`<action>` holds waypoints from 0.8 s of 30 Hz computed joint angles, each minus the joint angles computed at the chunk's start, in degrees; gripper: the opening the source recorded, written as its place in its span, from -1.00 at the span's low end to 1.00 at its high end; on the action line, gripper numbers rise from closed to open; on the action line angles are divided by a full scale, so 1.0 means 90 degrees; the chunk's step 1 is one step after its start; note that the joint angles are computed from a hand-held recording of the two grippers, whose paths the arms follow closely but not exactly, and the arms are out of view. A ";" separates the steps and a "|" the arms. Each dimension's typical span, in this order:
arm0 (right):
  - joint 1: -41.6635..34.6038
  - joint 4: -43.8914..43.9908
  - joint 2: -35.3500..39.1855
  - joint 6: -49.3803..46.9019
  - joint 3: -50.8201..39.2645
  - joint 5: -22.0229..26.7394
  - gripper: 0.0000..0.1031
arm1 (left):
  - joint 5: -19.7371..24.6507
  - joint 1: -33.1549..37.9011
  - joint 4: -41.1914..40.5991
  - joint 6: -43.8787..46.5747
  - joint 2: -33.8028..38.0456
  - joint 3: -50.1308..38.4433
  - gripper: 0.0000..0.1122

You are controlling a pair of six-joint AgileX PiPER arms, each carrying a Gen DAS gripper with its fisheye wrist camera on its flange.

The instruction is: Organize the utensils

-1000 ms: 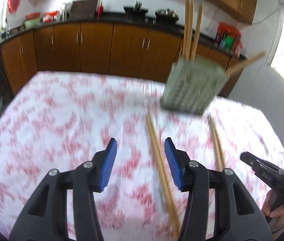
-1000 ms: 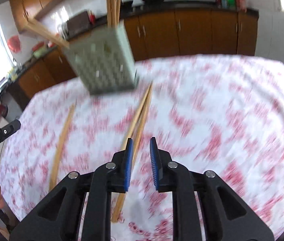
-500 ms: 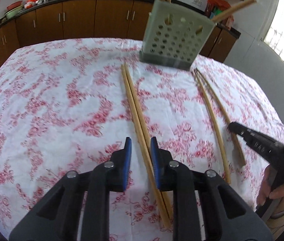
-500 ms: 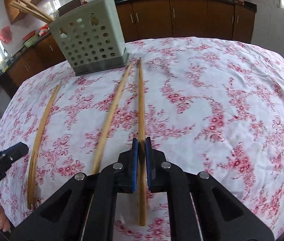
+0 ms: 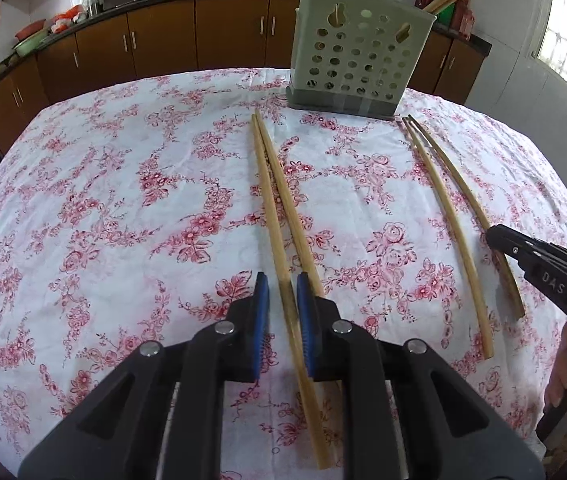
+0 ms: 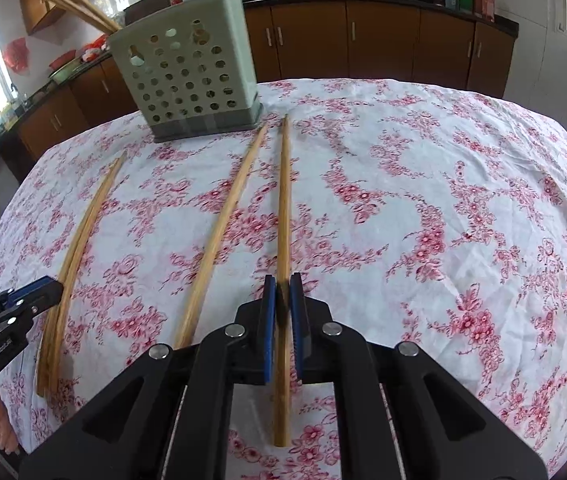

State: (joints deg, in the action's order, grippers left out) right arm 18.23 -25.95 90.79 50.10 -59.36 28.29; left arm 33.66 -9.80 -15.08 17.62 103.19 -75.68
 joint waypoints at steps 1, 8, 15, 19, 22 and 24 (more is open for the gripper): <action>0.0028 -0.0095 0.0003 0.0073 0.0003 0.0011 -0.83 | -0.0052 -0.0025 0.0127 -0.0111 0.0027 -0.0021 -0.74; -0.0171 -0.0749 0.0163 0.0582 -0.0099 0.0068 -0.84 | 0.0059 0.0272 0.0670 -0.0667 0.0571 -0.0813 -0.84; -0.0511 -0.0751 0.0279 0.0541 -0.0183 -0.0007 -0.83 | 0.0027 0.0776 0.0191 -0.0247 0.0911 -0.1241 -0.82; -0.0512 -0.0788 0.0280 0.0551 -0.0170 0.0005 -0.83 | -0.0102 0.0789 0.0144 -0.0167 0.0866 -0.1134 -0.82; -0.0445 -0.0899 0.0323 0.0665 -0.0215 0.0075 -0.83 | -0.0063 0.0840 -0.0137 0.0001 0.0861 -0.1122 -0.82; -0.0410 -0.0946 0.0337 0.0710 -0.0243 0.0122 -0.83 | -0.0030 0.0887 -0.0312 0.0125 0.0868 -0.1127 -0.82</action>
State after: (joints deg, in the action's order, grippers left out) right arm 14.54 -34.46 93.82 56.49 -61.55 29.39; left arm 33.39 -1.82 -17.89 18.75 111.00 -85.82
